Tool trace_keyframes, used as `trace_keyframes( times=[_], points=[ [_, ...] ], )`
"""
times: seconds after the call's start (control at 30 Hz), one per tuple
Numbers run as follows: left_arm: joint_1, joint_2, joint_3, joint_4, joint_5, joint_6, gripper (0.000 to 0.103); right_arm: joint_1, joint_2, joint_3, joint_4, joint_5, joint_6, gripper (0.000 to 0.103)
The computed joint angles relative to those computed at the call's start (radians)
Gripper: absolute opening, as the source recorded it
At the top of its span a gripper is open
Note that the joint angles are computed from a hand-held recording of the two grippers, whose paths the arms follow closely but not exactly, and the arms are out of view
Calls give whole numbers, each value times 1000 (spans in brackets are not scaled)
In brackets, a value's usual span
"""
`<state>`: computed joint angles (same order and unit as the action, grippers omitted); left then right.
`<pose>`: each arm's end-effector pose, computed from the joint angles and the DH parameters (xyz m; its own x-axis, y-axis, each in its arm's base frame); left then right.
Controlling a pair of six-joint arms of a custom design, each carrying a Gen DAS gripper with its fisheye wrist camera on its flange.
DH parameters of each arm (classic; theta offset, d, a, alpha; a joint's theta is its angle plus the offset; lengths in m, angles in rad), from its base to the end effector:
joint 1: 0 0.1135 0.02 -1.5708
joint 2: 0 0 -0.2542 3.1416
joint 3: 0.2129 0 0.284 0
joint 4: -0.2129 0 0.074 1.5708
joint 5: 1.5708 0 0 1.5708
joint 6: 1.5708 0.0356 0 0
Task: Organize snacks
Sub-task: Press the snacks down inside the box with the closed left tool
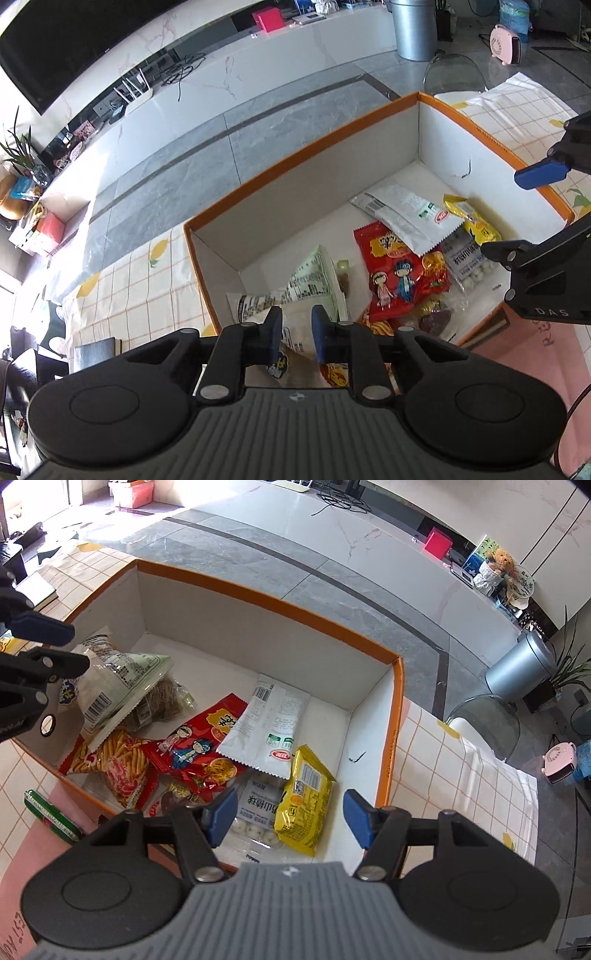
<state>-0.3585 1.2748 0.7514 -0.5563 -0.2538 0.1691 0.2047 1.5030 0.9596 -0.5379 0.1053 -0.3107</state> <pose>0.2536 -0.0855 0.1742 -0.7755 0.4645 -0.4276 0.3645 0.8824 0.2976 0.3169 0.0620 0.1784 -0.7758 -0.4716 -0.4193 -0.4106 0.8818 -0.2321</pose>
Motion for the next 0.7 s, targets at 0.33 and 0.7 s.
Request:
trace_keyframes(
  times=[0.33, 0.7],
  points=[
    [35, 196, 27, 96, -37, -33, 14, -11, 30, -19, 45, -18, -19, 61],
    [69, 289, 51, 176, -17, -28, 11, -17, 126, 26, 75, -33, 15, 61]
  ],
)
